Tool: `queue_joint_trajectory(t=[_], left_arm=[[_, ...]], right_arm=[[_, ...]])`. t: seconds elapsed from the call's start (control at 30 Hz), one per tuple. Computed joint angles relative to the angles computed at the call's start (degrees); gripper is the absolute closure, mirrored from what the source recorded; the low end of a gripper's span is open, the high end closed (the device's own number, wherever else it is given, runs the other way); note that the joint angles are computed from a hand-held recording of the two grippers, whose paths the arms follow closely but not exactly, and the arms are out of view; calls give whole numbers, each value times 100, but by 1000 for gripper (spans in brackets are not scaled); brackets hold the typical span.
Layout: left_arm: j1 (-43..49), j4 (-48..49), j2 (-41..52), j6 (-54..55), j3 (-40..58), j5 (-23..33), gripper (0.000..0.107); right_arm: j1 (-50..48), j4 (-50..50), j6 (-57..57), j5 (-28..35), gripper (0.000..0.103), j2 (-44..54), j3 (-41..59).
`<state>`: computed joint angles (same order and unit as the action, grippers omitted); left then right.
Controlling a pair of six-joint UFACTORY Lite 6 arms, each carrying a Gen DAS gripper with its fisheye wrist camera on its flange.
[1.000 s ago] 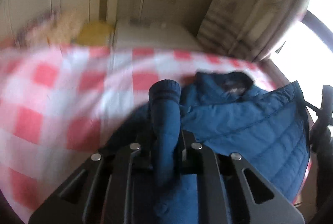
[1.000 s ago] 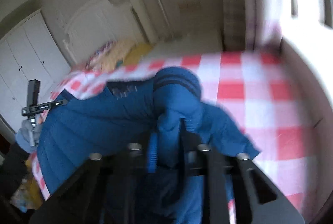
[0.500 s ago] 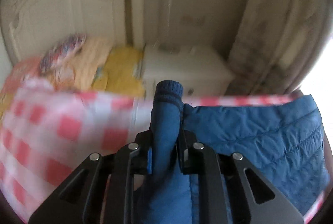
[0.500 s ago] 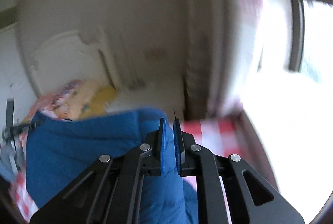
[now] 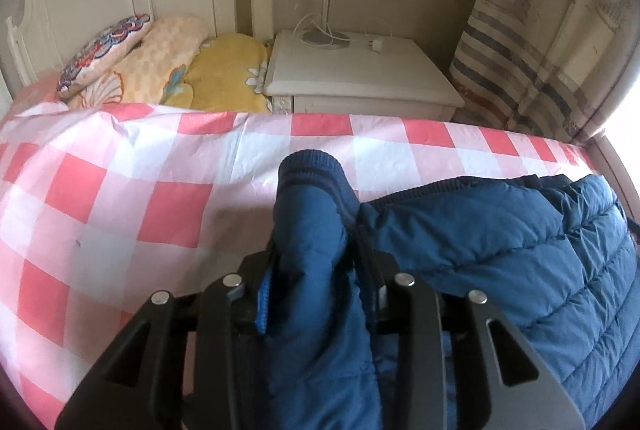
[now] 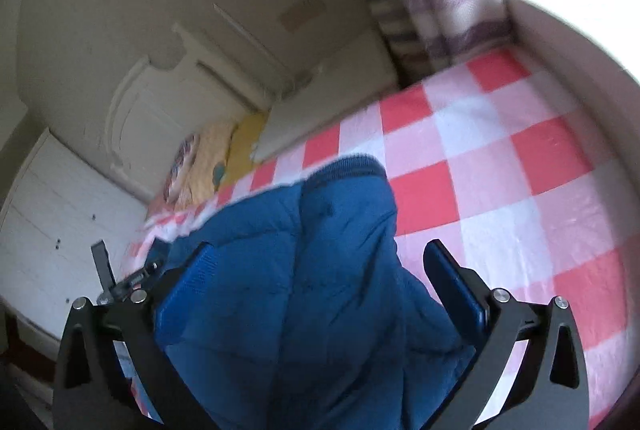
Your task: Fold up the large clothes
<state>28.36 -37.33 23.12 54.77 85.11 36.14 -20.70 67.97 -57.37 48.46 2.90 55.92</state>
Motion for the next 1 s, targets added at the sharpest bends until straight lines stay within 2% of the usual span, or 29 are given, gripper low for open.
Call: queue_joint_trajectory(t=[0.13,0.17,0.2,0.23,0.27,0.3,0.33,0.43,0.5,0.57,0.63,0.7,0.77,0.8,0.83,0.87,0.9,0.97,1.0], left_arm=[[21,34,154,-82,152,109,74],[25,60,151,-123,165,116,82],[34,85,122,-157,189,171,85],[90,-5,37,-110,215,335,91],[187,-227,-101,33,219,541,93],[276,-414,-227,168,220,710,93],[421,-715,-439,354,271,1076,93],[564,-1022,-784,447,509,1726,93],[373,-902,-862,299,573,1619,93],[37,-431,-700,-102,465,1058,92],[-140,-59,-140,-633,388,735,89],[-188,114,226,-845,216,402,80],[-115,-7,145,-907,68,200,72],[-120,80,41,-1004,-10,26,65],[-174,325,-111,-1217,-155,-254,47],[-192,514,-197,-1372,-256,-472,38],[-122,464,-207,-1360,-243,-454,36],[126,-72,-291,-1011,-292,-357,28],[251,-422,-450,-753,-444,-397,26]], right_arm=[[424,-211,240,-94,4,1020,627],[435,-265,60,-197,38,917,570],[425,-262,-41,-207,64,647,368],[437,-188,-143,-391,80,201,79],[417,-99,-367,-521,87,-398,-248],[331,96,-497,-520,89,-998,-608],[120,51,-724,-279,92,-1598,-795],[-767,-105,-528,593,92,-3008,-1101],[-991,-355,-288,699,92,-3046,-943],[-559,-796,137,140,92,-2547,-858],[30,-1329,596,-704,92,-1943,-943],[338,-1091,495,-1193,91,-1203,-1196],[319,-175,-345,-1465,90,-978,-1547],[151,70,-596,-1340,89,-1060,-1659],[37,85,-607,-1253,87,-1122,-1693],[-94,-115,-405,-1149,84,-1220,-1706],[-210,-350,-212,-1041,82,-1377,-1762],[-660,-665,-12,-594,67,-1802,-1839],[-807,-740,61,-443,39,-2022,-1874]])
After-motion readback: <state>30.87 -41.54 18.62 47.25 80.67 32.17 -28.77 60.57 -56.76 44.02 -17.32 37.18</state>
